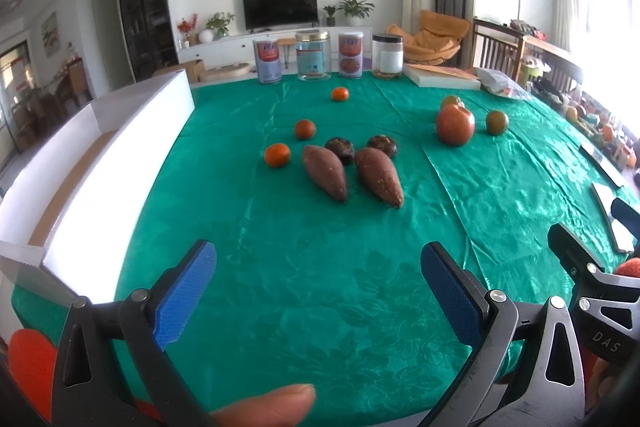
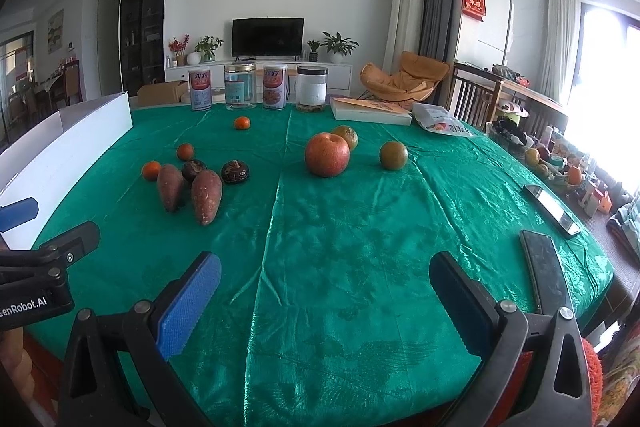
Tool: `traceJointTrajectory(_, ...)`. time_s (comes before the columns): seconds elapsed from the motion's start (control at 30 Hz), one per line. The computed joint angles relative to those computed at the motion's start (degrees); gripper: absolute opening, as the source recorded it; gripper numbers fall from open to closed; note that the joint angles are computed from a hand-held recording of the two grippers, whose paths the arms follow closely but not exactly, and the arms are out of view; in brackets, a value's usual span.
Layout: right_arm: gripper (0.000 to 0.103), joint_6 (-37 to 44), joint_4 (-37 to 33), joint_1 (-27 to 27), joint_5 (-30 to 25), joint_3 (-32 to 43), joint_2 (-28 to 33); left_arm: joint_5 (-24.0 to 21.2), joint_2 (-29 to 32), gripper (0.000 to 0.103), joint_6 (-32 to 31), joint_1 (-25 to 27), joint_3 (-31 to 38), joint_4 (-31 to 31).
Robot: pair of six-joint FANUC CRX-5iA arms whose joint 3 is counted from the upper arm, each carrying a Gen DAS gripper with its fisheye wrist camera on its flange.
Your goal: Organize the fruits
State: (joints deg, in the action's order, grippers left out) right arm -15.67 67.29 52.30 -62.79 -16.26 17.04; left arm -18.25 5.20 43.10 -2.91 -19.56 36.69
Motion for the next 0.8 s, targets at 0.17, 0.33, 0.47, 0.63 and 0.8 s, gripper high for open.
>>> traceJointTrajectory(0.17,0.103,-0.35,0.39,-0.15,0.49,-0.2,-0.02,0.2,0.0,0.102,0.05,-0.03,-0.1,-0.06)
traceJointTrajectory(0.33,0.103,-2.16,1.95,-0.07,-0.97,-0.6,0.18,1.59,-0.19,0.102,-2.07,-0.34,-1.19,2.55)
traceJointTrajectory(0.47,0.103,-2.12,1.0,-0.15,-1.23,-0.44,0.22,1.6,-0.05,0.102,-1.96,-0.37,-1.06,2.46)
traceJointTrajectory(0.63,0.103,-2.1,0.46,-0.2,-1.06,-0.5,0.14,1.12,-0.08,0.102,-1.14,-0.25,-0.79,1.37)
traceJointTrajectory(0.8,0.103,-2.39,0.64,-0.22,-1.0,-0.67,0.09,0.52,0.07,0.102,0.09,-0.1,-0.35,0.06)
